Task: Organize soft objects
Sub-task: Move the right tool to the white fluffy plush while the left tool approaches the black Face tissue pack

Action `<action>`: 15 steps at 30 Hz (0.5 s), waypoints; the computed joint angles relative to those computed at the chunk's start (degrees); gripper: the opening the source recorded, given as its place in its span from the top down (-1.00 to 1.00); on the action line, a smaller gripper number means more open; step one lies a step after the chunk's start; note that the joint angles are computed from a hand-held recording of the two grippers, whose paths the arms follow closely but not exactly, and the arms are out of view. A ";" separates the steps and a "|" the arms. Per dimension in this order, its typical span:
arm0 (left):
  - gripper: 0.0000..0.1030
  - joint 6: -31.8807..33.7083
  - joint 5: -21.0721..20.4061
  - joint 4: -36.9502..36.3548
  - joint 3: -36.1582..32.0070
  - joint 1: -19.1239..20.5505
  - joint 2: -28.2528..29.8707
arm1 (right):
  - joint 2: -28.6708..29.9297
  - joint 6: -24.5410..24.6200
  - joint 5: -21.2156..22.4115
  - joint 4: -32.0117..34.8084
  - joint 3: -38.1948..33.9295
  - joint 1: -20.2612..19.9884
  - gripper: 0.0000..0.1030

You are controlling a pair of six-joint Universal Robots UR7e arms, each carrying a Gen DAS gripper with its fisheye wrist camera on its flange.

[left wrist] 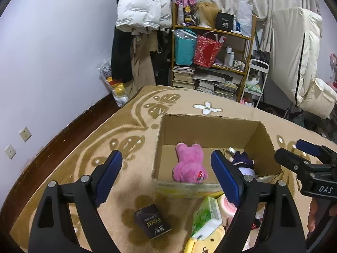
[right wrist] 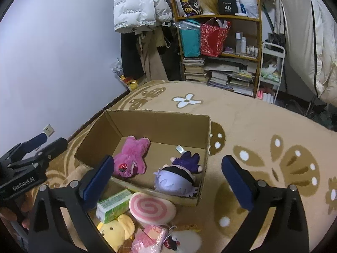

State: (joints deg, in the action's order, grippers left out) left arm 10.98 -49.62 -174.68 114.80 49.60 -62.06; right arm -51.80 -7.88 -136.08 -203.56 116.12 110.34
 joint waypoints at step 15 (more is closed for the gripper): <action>-0.96 -6.28 7.20 8.47 4.30 -1.09 -6.70 | -1.60 4.67 -2.28 -1.98 6.71 3.26 -1.00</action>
